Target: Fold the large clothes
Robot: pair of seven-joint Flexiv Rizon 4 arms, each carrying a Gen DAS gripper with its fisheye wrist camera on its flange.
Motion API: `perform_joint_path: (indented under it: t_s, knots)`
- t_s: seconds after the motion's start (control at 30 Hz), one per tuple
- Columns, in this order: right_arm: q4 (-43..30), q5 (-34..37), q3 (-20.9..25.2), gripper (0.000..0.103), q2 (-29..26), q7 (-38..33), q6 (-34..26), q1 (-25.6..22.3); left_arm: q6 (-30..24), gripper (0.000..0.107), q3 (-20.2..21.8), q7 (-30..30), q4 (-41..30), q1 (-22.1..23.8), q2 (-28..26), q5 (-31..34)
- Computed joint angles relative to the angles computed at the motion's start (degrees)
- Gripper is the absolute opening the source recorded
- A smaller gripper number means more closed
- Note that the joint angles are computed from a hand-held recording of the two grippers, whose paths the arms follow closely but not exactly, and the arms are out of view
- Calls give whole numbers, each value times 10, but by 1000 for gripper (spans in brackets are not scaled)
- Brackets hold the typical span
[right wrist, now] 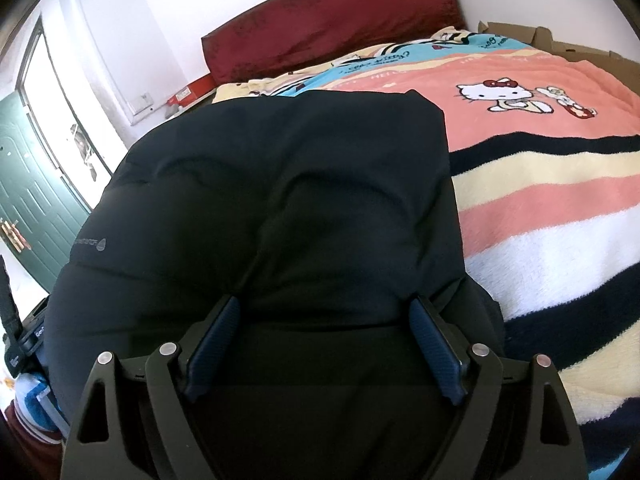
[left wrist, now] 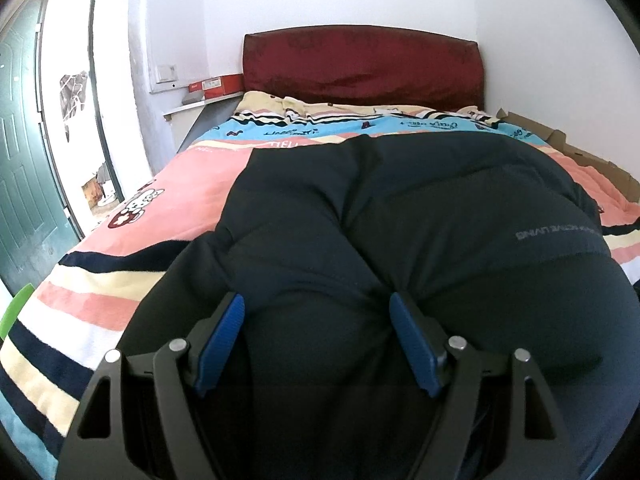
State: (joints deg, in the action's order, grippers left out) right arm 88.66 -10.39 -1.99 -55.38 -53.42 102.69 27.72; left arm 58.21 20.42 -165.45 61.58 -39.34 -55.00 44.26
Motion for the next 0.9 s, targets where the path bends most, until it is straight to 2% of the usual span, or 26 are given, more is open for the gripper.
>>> perform_joint_path:
  t_s: [0.27, 0.33, 0.4, 0.53, 0.6, 0.73, 0.8, 0.9]
  knots:
    - [-3, 1, -12, 85, 4, 5, -23, 11, -9, 75, -10, 16, 3, 6, 5, -11]
    - [-4, 1, -31, 85, 16, 17, -58, 27, -32, 74, -14, 28, 3, 4, 16, -20]
    - [2, 0, -64, 85, 32, 40, -88, 53, -30, 74, -14, 33, 4, 2, 25, -13]
    - [11, -18, -105, 85, 50, 56, -71, 93, -33, 74, -43, 81, -27, 26, 20, -40]
    - [-15, -39, -84, 85, 47, 45, -83, 87, -36, 74, -60, 108, -53, 43, 6, -67]
    - [-75, -66, -47, 85, 21, 35, -102, 74, -46, 75, -66, 143, -82, 53, -20, -101]
    - [-99, -73, -12, 86, 6, 27, -115, 53, -23, 75, -64, 132, -65, 57, -23, -113]
    - [-108, -79, 16, 91, -11, 9, -121, 33, 2, 77, -48, 113, -48, 51, -25, -119]
